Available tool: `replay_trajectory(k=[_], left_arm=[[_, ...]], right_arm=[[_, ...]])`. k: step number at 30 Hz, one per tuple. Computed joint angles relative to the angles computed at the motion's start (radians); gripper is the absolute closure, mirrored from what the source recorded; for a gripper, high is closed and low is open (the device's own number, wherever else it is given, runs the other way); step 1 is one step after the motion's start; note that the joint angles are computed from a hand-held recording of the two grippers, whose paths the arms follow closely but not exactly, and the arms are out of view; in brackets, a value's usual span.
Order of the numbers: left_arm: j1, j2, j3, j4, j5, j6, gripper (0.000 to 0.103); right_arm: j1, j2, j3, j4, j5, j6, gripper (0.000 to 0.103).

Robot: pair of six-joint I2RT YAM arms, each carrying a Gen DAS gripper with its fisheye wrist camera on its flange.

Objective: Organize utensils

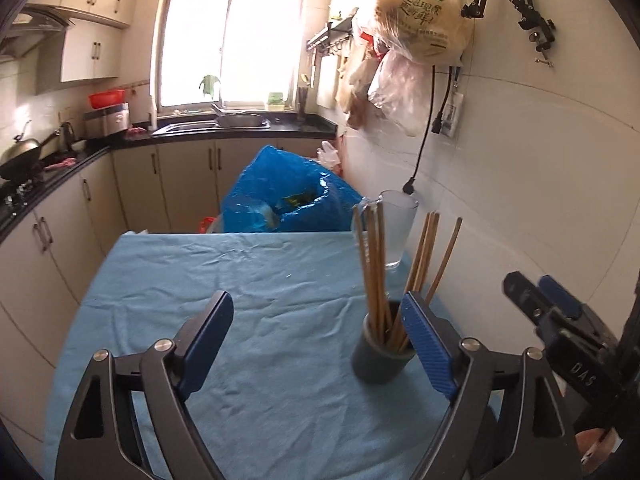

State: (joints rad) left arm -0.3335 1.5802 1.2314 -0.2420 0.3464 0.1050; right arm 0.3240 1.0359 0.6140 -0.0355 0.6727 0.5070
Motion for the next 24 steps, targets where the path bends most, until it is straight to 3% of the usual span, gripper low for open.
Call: replay_trajectory(k=[5, 8, 12, 15, 19, 24], left_arm=[[0.058, -0.11, -0.159, 0.038, 0.005, 0.048, 0.013], [0.103, -0.169, -0.255, 0.049, 0.016, 0.094, 0.013], [0.157, -0.223, -0.361, 0.075, 0.001, 0.129, 0.013], [0.205, -0.253, -0.429, 0.097, 0.014, 0.144, 0.013], [0.256, -0.255, -0.485, 0.11, 0.03, 0.17, 0.013], [0.293, -0.228, -0.499, 0.095, 0.04, 0.202, 0.013]], right_arm=[[0.167, -0.03, -0.017, -0.133, 0.173, 0.136, 0.006], [0.286, 0.009, 0.019, -0.282, 0.295, 0.275, 0.005], [0.462, 0.164, 0.154, -0.684, 0.442, 0.691, 0.004], [0.574, 0.305, 0.242, -0.959, 0.474, 1.037, 0.001], [0.631, 0.419, 0.279, -1.02, 0.429, 1.144, 0.001], [0.634, 0.475, 0.281, -1.013, 0.397, 1.154, 0.001]])
